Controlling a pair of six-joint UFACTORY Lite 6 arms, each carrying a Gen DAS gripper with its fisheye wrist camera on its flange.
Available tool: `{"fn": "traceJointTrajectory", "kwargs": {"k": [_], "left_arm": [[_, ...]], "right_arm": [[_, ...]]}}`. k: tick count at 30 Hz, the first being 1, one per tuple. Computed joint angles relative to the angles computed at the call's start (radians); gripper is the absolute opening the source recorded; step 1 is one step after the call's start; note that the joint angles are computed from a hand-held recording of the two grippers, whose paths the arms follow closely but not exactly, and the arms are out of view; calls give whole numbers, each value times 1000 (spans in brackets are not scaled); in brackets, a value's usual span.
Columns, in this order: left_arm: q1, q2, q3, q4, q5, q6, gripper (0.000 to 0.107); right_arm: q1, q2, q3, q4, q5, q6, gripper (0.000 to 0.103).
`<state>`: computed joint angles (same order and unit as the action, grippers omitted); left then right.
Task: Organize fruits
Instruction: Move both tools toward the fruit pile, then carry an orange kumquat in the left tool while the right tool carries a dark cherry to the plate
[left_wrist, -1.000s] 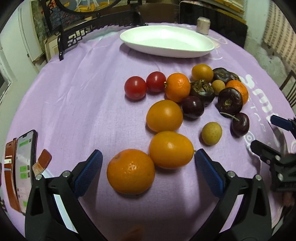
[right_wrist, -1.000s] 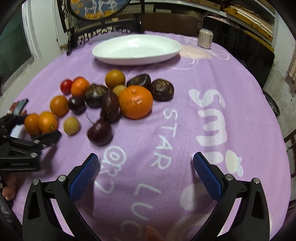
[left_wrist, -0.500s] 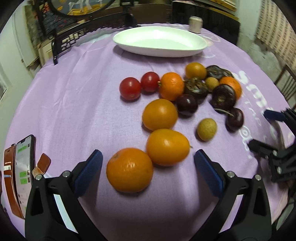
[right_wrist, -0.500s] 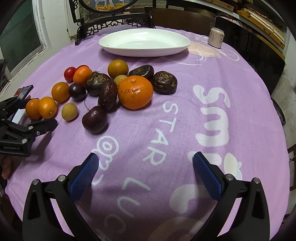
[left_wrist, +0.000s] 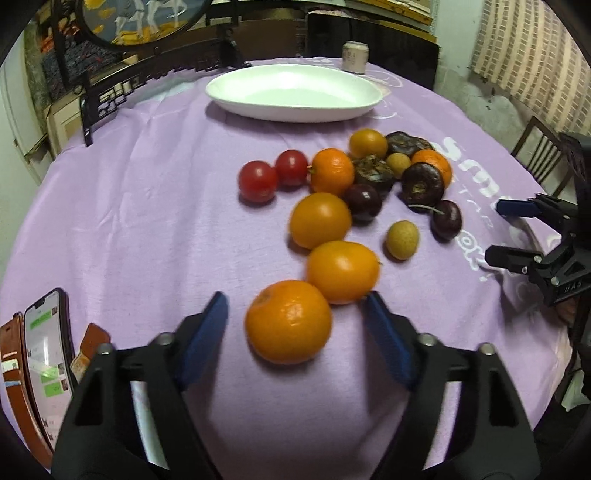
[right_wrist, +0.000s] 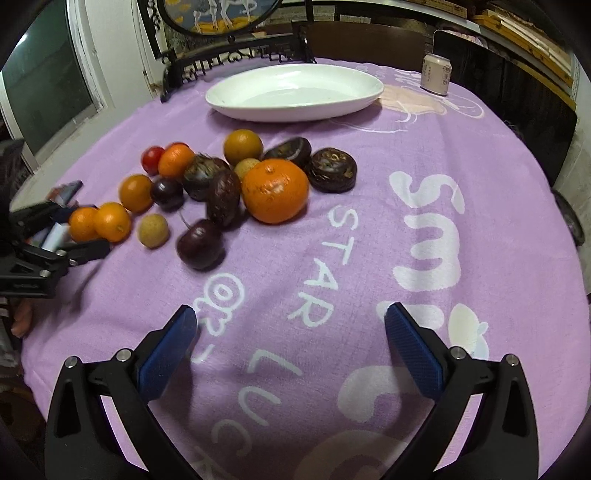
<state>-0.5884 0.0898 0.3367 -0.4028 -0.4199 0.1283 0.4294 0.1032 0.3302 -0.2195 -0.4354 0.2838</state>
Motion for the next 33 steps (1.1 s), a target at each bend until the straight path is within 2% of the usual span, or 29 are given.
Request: {"fn": "traceJointTrajectory", "kwargs": {"k": [3,5,6,8,11,13,15,16,18,20,25,29,31,33], "left_arm": [[-45,2,-7,-58,-23,31,53],[-42,-11,-24,-31,-28,-2,40],[-33,-23,-38,0,-30,-33,40],[-27,-36,-52,22,-31,-55,40],[-27,-53,-66,16,-33,-57,40],[-15,-68,-77,43,-31,-80,40],[16,-82,-82,107,-25,-131,40],[36,-86,-83,156,-20,-168,40],[67,-90,-75,219,-6,-215,40],[67,-101,-67,186,8,-183,40],[60,-160,-42,101,70,-79,40],[63,-168,61,3,146,49,40],[65,-126,154,-43,179,115,40],[83,-35,299,-19,224,110,40]], "right_arm": [[-63,-62,-54,-208,-106,160,102],[-42,-93,-65,-188,-122,149,100],[-10,-90,-49,-157,-102,127,97],[34,-51,-1,-154,-68,129,76],[70,42,93,-161,-33,150,70],[60,102,155,-275,-16,255,61],[39,132,186,-383,-29,361,60],[38,140,195,-387,-31,367,59],[55,164,226,-338,-12,321,52],[58,173,237,-323,-4,296,31],[-6,132,182,-515,-61,428,31],[-77,6,140,-637,-75,526,31],[-129,-36,191,-737,-67,636,31],[-150,3,302,-765,-41,691,31]]}}
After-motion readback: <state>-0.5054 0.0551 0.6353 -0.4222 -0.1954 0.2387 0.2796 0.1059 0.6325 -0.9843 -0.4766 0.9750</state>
